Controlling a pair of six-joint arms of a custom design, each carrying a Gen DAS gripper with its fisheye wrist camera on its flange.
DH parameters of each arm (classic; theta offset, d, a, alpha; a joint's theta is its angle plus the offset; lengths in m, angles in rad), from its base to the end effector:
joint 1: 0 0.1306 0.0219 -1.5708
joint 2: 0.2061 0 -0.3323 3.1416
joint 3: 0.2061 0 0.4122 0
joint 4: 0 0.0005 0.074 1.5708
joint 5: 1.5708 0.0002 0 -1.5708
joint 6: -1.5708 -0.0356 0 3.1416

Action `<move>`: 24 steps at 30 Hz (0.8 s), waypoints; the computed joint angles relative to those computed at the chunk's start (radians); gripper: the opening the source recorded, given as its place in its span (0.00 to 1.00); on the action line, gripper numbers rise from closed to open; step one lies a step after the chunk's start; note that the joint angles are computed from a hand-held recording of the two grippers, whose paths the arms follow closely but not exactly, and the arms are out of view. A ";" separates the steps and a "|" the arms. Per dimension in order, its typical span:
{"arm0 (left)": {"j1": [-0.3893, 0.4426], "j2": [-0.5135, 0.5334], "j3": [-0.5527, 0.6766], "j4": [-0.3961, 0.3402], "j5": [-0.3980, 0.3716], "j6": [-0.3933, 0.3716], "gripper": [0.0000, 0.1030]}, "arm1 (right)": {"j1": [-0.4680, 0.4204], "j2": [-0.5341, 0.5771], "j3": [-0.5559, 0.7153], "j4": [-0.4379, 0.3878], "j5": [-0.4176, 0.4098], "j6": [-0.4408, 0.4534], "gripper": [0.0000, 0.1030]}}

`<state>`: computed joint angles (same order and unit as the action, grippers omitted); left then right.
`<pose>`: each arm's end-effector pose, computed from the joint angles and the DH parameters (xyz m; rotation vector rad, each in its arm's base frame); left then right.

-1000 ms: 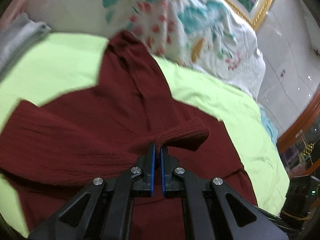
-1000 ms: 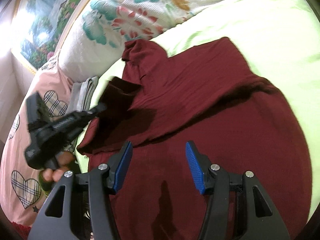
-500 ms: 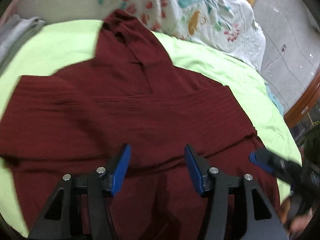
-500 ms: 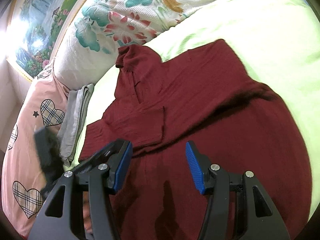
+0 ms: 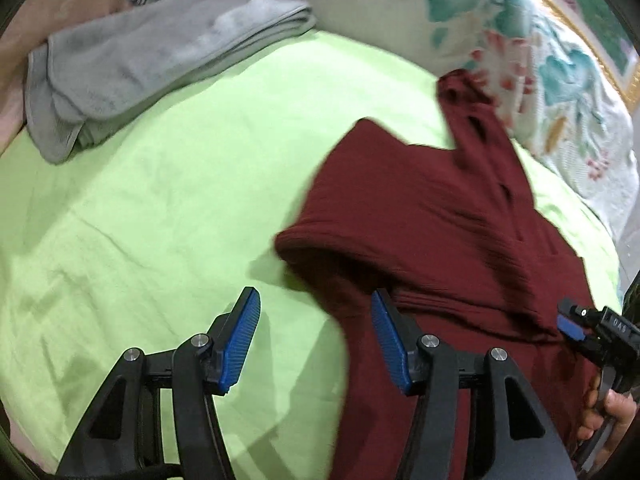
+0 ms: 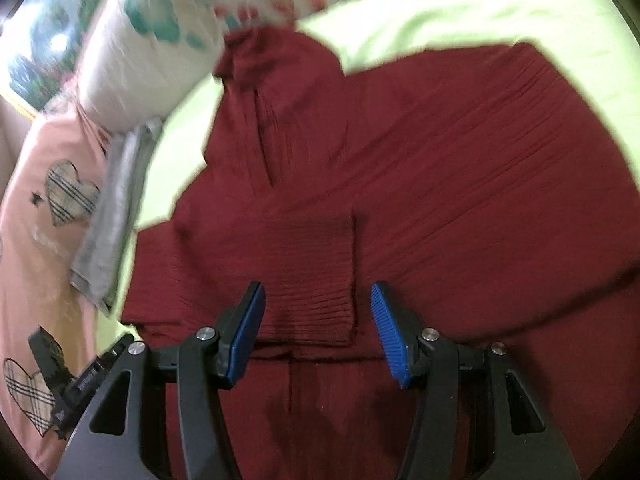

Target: Fold large clothes

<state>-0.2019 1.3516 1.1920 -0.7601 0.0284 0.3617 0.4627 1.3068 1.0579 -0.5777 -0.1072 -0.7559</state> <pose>0.4805 -0.0999 0.3101 -0.1884 2.5034 -0.2699 0.4246 0.2155 0.2802 0.3144 2.4887 0.6705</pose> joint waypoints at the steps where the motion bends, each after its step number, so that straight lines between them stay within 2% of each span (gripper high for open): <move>1: -0.001 0.014 0.011 -0.002 0.003 0.002 0.56 | 0.005 0.015 0.007 0.007 0.007 0.011 0.54; 2: 0.002 0.028 0.020 -0.002 0.011 -0.002 0.56 | 0.009 0.022 0.012 0.011 0.015 0.023 0.54; 3: 0.000 0.040 0.030 -0.003 0.017 -0.007 0.56 | 0.012 0.030 0.018 0.014 0.023 0.037 0.47; 4: -0.004 0.057 0.044 -0.006 0.008 -0.014 0.56 | 0.011 0.033 0.020 0.013 0.029 0.044 0.20; 5: -0.007 0.063 0.048 -0.005 0.000 -0.016 0.56 | 0.008 0.035 0.022 0.013 0.025 0.047 0.05; 7: -0.015 0.086 0.069 -0.009 -0.012 -0.029 0.56 | -0.007 0.012 -0.002 0.056 -0.006 0.043 0.05; 12: -0.027 0.116 0.095 -0.009 -0.043 -0.044 0.55 | -0.021 -0.104 -0.040 0.075 0.054 0.092 0.04; 16: -0.046 0.121 0.105 -0.014 -0.074 -0.067 0.38 | -0.058 -0.184 -0.073 0.059 0.120 0.097 0.04; 20: -0.083 0.124 0.103 -0.021 -0.145 -0.100 0.34 | -0.127 -0.211 -0.123 0.019 0.141 0.057 0.04; 24: -0.104 0.104 0.080 -0.006 -0.174 -0.115 0.28 | -0.156 -0.212 -0.148 0.002 0.156 0.042 0.04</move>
<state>-0.3055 1.4555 1.2722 -0.7660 -0.1453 0.2463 0.3067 1.0944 0.9101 -0.5756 0.0488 -0.7142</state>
